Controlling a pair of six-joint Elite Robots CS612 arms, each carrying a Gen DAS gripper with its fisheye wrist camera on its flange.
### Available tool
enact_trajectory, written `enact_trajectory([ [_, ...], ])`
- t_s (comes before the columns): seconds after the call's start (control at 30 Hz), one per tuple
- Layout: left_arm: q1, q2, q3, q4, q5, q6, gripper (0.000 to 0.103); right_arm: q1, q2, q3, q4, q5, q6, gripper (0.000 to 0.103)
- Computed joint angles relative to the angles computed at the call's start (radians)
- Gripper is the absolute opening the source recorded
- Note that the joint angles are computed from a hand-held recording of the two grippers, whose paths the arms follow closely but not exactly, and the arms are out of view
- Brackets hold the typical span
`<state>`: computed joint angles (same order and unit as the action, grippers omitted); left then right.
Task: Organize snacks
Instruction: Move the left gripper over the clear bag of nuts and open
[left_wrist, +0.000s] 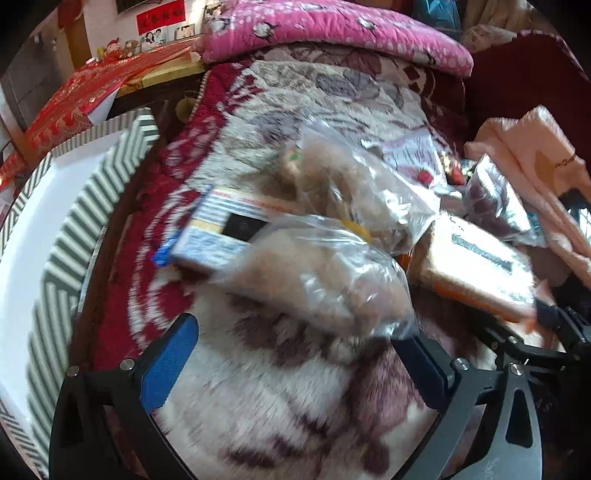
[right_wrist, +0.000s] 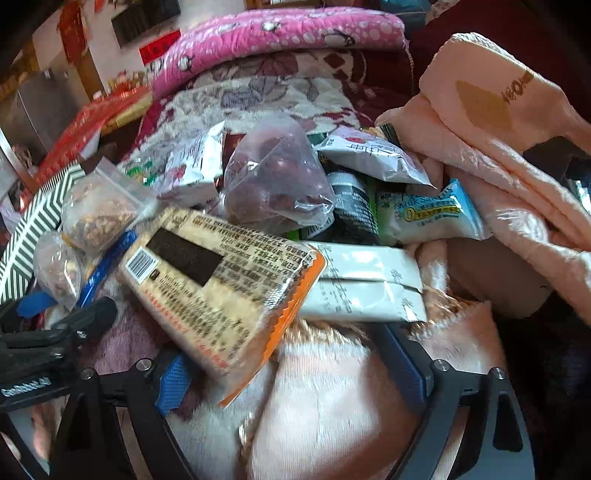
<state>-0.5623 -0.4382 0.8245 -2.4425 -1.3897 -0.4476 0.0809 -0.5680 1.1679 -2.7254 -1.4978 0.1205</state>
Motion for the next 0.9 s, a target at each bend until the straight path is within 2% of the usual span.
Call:
enact_trajectory([
  [0.13, 0.008, -0.056, 0.072, -0.052, 0.000, -0.001, 0.103, -0.006, -0.030, 0.003, 0.106, 0.055, -0.014, 0.092],
  [0.33, 0.021, -0.110, 0.137, -0.101, -0.005, 0.030, 0.103, -0.007, -0.083, 0.055, 0.072, 0.129, -0.086, 0.092],
  [0.47, 0.027, -0.102, 0.117, -0.092, -0.031, 0.045, 0.103, -0.007, -0.085, 0.039, 0.072, 0.175, -0.090, 0.092],
  [0.63, 0.023, -0.083, 0.075, -0.062, -0.043, 0.097, 0.103, 0.001, -0.082, 0.018, 0.096, 0.157, -0.129, 0.092],
  [0.9, 0.018, -0.043, -0.001, -0.023, -0.054, 0.130, 0.103, -0.004, -0.081, 0.011, 0.118, 0.154, -0.125, 0.092],
])
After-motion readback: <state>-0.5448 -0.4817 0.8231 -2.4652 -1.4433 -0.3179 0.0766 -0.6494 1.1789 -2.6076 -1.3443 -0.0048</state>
